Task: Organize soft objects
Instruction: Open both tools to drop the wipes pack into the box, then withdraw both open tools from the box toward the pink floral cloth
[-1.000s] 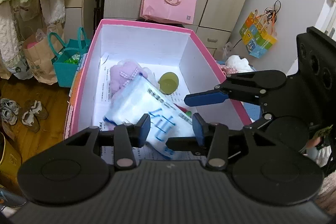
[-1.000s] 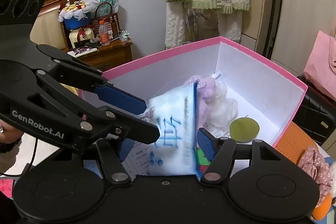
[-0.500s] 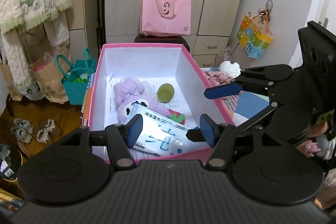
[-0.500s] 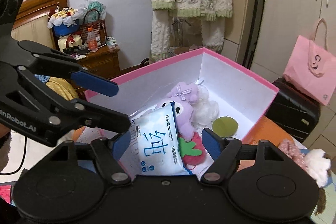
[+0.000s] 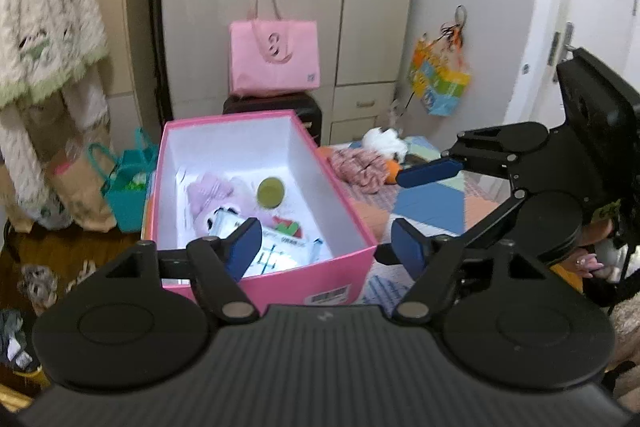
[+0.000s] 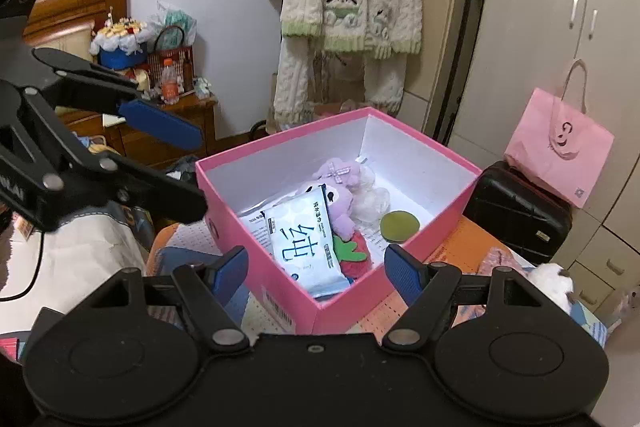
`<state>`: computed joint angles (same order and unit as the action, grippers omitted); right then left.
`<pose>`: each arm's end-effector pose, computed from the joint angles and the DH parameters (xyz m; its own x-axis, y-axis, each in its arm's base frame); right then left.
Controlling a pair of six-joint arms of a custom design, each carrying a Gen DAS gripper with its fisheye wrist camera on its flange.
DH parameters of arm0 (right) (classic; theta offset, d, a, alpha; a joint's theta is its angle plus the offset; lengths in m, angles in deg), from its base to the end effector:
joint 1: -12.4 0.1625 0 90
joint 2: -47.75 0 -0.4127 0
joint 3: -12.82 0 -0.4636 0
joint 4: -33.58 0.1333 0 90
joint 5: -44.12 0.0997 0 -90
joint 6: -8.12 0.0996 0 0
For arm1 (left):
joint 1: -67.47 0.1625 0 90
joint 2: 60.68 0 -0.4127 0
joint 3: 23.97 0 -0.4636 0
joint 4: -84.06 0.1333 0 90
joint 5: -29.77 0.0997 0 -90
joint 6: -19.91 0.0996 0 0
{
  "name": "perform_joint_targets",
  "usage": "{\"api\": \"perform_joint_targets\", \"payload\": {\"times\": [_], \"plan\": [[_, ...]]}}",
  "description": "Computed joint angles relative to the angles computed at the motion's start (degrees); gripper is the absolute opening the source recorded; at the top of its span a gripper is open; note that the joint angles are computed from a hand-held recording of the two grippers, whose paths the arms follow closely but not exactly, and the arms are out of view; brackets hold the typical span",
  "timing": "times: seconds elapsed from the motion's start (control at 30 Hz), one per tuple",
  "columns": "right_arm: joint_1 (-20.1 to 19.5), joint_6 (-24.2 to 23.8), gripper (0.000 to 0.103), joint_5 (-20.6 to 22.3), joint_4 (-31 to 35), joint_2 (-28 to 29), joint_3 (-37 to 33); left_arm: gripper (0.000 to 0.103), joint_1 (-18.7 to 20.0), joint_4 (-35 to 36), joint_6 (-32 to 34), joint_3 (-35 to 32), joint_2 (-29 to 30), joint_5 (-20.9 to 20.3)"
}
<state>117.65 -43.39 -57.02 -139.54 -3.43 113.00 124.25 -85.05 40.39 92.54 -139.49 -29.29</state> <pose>0.2942 -0.6456 0.1092 -0.4365 -0.7207 0.5386 -0.8988 0.3769 -0.2239 -0.1624 -0.5848 0.2857 -0.7030 0.3932 -0.5927 0.7012 0.5229 -0.4847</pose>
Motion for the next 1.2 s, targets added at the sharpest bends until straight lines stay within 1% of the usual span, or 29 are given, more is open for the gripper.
{"api": "perform_joint_targets", "payload": {"times": [0.17, 0.33, 0.43, 0.5, 0.57, 0.63, 0.67, 0.8, 0.87, 0.93, 1.0, 1.07, 1.13, 1.2], "plan": [[-1.3, 0.2, 0.079, 1.0, -4.1, -4.1, 5.0, 0.073, -1.9, 0.2, 0.7, 1.3, -0.8, -0.8], [-4.0, 1.0, 0.080, 2.1, -8.9, -8.0, 9.4, 0.076, -3.0, 0.3, 1.2, 1.1, 1.1, -0.8], [-5.8, 1.7, 0.080, 2.0, -12.8, -9.3, 10.8, 0.079, -2.4, -0.9, 0.4, 0.4, 3.1, -3.4], [-6.7, 2.5, 0.080, 0.7, -16.8, -9.1, 11.1, 0.079, -1.2, -2.4, -1.8, -0.6, 4.9, -5.6], [-7.3, 2.2, 0.080, -1.5, -20.8, -8.2, 10.8, 0.079, -0.3, -3.3, -3.8, -1.8, 6.7, -7.0], [-8.1, 2.3, 0.080, -2.2, -22.9, -7.8, 10.4, 0.079, 0.4, -5.1, -4.8, -3.0, 8.7, -8.0], [-8.5, 2.6, 0.080, -2.0, -23.4, -7.6, 10.2, 0.079, 0.6, -6.1, -4.8, -3.4, 9.8, -8.2], [-10.9, 2.5, 0.080, 1.2, -26.1, -6.9, 9.4, 0.079, 0.2, -8.8, -4.9, -5.9, 14.2, -7.3], [-12.3, 2.0, 0.080, 3.2, -26.6, -6.1, 8.6, 0.078, 0.1, -8.8, -6.0, -7.5, 16.4, -7.3], [-13.3, 1.5, 0.080, 4.8, -25.5, -5.2, 7.1, 0.078, 0.1, -7.7, -6.9, -9.2, 18.3, -7.7], [-13.7, 1.4, 0.080, 4.7, -23.8, -3.8, 5.1, 0.078, 0.1, -6.6, -7.6, -11.0, 20.2, -7.8], [-14.0, 0.5, 0.080, 3.4, -22.0, -1.9, 2.6, 0.078, 0.1, -7.8, -6.9, -12.2, 22.1, -8.1], [-14.0, -2.1, 0.079, 2.2, -20.8, 0.2, 0.3, 0.078, 0.4, -7.6, -8.0, -14.0, 24.0, -8.7], [-14.2, -4.9, 0.079, 1.9, -19.5, 1.8, -1.7, 0.078, 0.8, -6.9, -9.1, -16.2, 26.1, -9.4]]}}
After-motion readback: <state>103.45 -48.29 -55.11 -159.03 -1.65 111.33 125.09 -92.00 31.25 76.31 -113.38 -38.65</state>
